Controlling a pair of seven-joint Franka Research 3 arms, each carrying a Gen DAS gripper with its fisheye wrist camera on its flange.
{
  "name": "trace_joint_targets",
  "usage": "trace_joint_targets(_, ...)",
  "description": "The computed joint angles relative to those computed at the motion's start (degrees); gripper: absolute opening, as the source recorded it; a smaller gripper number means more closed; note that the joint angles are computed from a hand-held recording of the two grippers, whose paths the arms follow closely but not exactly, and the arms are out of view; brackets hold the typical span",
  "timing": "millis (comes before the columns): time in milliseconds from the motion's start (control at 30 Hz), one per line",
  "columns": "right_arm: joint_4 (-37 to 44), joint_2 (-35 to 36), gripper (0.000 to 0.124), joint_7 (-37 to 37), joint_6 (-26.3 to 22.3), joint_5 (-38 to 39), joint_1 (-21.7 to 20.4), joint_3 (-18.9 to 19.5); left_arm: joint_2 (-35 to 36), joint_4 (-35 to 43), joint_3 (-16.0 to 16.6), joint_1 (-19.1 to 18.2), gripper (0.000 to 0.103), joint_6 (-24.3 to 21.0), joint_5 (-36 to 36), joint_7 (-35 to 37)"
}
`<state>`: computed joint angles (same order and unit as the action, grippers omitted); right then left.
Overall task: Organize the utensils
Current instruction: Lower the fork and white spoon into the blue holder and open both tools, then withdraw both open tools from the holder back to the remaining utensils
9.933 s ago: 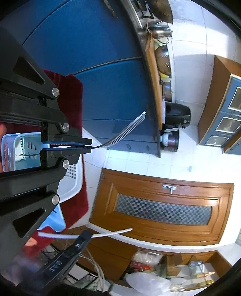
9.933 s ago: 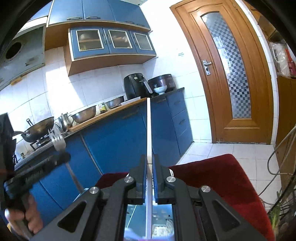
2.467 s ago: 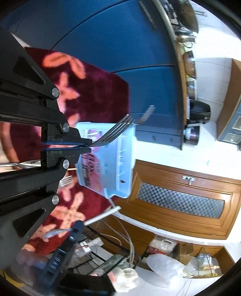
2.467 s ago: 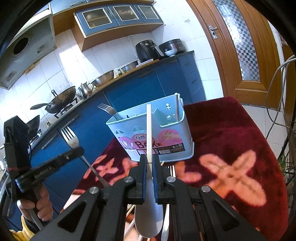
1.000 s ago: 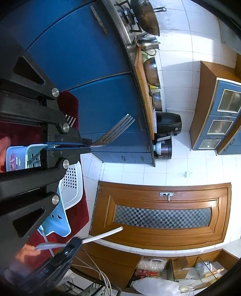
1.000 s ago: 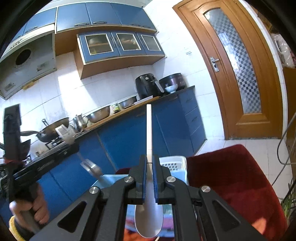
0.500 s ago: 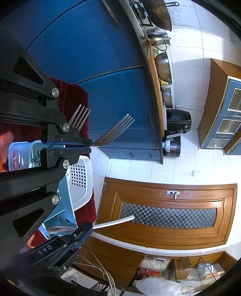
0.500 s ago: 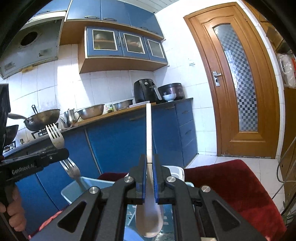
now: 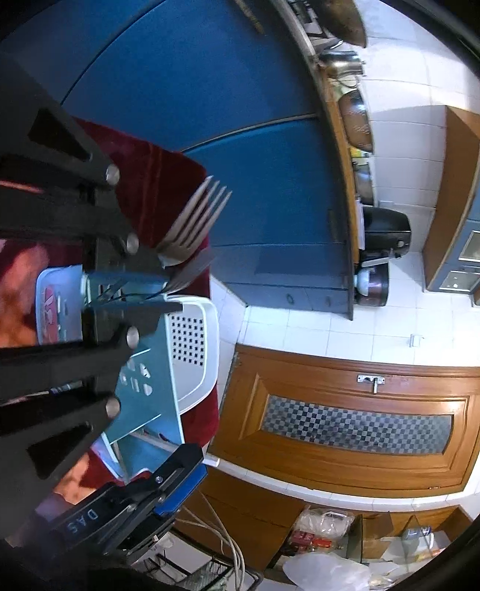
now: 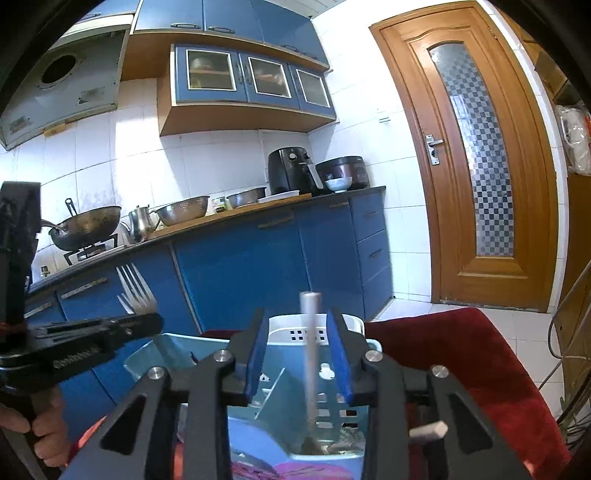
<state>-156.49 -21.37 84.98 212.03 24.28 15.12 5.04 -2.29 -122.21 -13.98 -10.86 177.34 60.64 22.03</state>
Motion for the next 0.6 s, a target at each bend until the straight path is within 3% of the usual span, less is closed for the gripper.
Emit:
trace_joint_targets(67,-0.2,-0.9,0.035,-0.8,-0.8,1.2,-0.5,1.0,-0.3,-0.4,0.1,0.1,0.024,0.7,0.1,-0.6)
trace_joint_targets(267,-1.4,-4.5,0.037,0.0,-3.6,2.4,0.0,1.0,-2.5,-2.3,-0.8,0.8,0.033,2.0,0.5,-1.2)
trace_joint_targets(433,-3.3,-8.8,0.037,3.5,-6.4,-0.4,2.0,-1.8,-5.6,-4.4,-2.5,3.0,0.034,3.6,0.6,-1.9)
trace_joint_targets(600,-4.8,-13.0,0.038,4.9,-9.5,-0.1,0.4,-0.1,-9.0,-7.2,-4.5,5.3,0.034,5.5,-2.5,-0.1)
